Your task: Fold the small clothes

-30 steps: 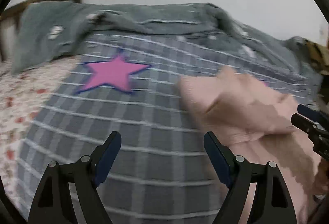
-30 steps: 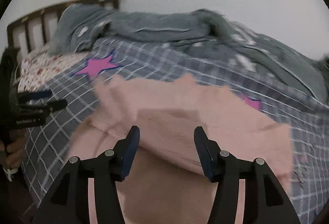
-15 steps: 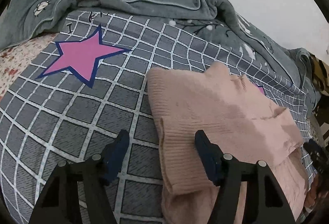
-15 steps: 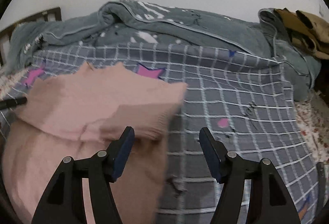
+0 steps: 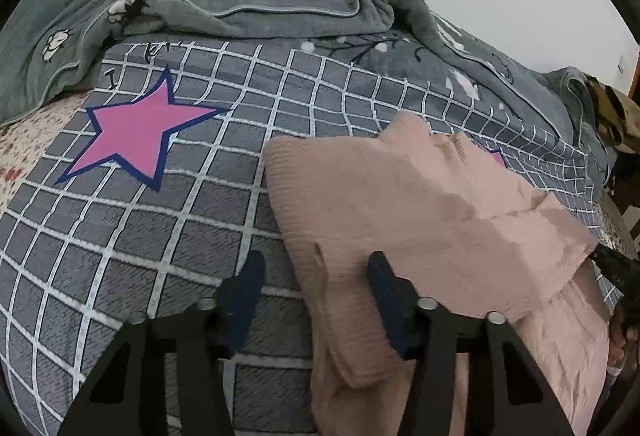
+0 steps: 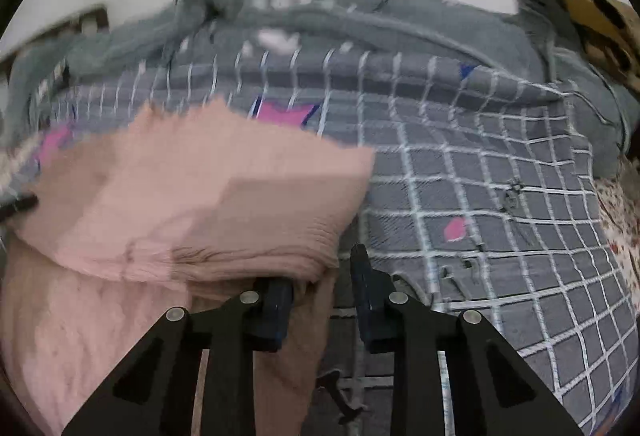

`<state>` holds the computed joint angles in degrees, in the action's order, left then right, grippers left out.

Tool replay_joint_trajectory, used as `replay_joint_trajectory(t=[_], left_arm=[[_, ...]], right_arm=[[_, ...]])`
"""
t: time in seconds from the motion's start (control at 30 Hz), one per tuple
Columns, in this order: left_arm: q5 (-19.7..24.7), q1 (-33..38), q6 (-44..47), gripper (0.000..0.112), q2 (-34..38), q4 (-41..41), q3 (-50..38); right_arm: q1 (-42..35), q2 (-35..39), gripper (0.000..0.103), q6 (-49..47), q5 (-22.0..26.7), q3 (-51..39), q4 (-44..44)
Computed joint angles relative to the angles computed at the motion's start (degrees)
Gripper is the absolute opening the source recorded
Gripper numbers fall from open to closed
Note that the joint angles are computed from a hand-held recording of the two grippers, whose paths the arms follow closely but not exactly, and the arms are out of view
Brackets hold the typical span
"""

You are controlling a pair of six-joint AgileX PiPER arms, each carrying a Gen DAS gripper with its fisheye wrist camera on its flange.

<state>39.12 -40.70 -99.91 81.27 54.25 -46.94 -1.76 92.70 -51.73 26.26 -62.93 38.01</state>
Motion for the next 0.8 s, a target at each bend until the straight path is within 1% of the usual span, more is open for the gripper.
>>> replay_joint_trajectory(t=[0.03, 0.07, 0.1, 0.13, 0.23, 0.27, 0.3, 0.33, 0.37, 0.4, 0.43, 0.47, 0.53, 0.57, 0.6, 0.63, 0.7, 0.73, 0.77, 0.8], left_arm=[[-0.82, 0.46, 0.31, 0.036, 0.3, -0.25, -0.38], [-2.24, 1.38, 2.02, 0.029, 1.04, -1.58, -1.27], [-2.0, 1.53, 3.01, 0.027, 1.82, -2.33, -2.16], [-0.41, 1.11, 3.4, 0.024, 3.11, -2.32, -3.63], [0.95, 0.09, 2.85, 0.024, 3.9, -1.19, -4.37], [0.8, -0.11, 2.41, 0.025, 3.59, -0.76, -3.93], [0.47, -0.04, 2.37, 0.029, 3.19, -0.77, -3.46], [-0.65, 0.29, 2.67, 0.043, 2.48, -1.3, -2.62], [-3.19, 1.03, 2.84, 0.056, 1.13, -1.91, -1.01], [-4.18, 1.02, 1.16, 0.059, 0.36, -0.71, 0.14], [-4.0, 0.13, -2.81, 0.06, -0.62, 2.21, 1.55], [-2.51, -1.48, -6.54, 0.06, -1.57, 5.29, 2.67], [-2.14, -2.67, -8.44, 0.06, -2.47, 7.83, 3.43], [-2.33, -3.3, -8.92, 0.06, -2.9, 9.26, 3.54], [-2.33, -3.62, -8.21, 0.06, -2.73, 9.47, 3.07], [-2.09, -3.66, -6.69, 0.06, -2.16, 8.75, 2.15], [0.16, -3.39, -0.74, 0.06, 0.91, 4.29, -1.57], [1.0, -2.8, 2.1, 0.06, 2.46, 1.54, -3.28], [0.99, -1.78, 3.96, 0.054, 4.05, -1.15, -4.62], [0.68, -1.24, 3.54, 0.05, 4.5, -1.9, -4.8]], right_arm=[[-1.04, -0.36, 0.026, -2.42, 0.04, 0.54, 3.2], [-1.77, -0.42, 0.026, -2.55, -0.01, 0.81, 4.11], [-2.12, -0.04, 0.026, -0.66, 0.47, 0.53, 2.73], [-2.49, 0.84, 0.026, 1.42, 1.77, -0.17, 0.82], [-3.36, 1.53, 0.028, 1.81, 3.39, -0.8, 1.26], [-3.71, 1.19, 0.033, 1.23, 3.47, -0.58, 2.14], [-3.85, 0.76, 0.035, 1.35, 3.15, -0.25, 1.97], [-3.92, 0.39, 0.039, 1.48, 2.98, 0.06, 1.37], [-4.04, 0.31, 0.041, 1.31, 2.88, 0.11, 1.06], [-4.27, 0.14, 0.041, 0.83, 3.02, 0.27, 1.03], [-4.45, 0.08, 0.041, 0.5, 3.43, 0.14, 0.79], [-4.62, -0.16, 0.041, 0.29, 3.75, 0.09, 0.49], [-5.29, -1.74, 0.041, -2.02, 4.39, 0.77, 1.09], [-5.93, -2.9, 0.041, -4.13, 4.53, 1.33, 2.51], [-6.98, -5.16, 0.041, -8.11, 4.13, 2.76, 6.12], [-7.83, -6.7, 0.041, -11.72, 3.93, 3.81, 9.74], [-10.31, -9.07, 0.045, -20.19, 5.91, 5.4, 18.99], [-10.88, -9.37, 0.047, -22.07, 6.92, 5.63, 21.31], [-10.89, -9.4, 0.047, -22.68, 7.54, 5.76, 21.92], [-10.16, -9.27, 0.047, -22.2, 7.01, 5.82, 20.93]])
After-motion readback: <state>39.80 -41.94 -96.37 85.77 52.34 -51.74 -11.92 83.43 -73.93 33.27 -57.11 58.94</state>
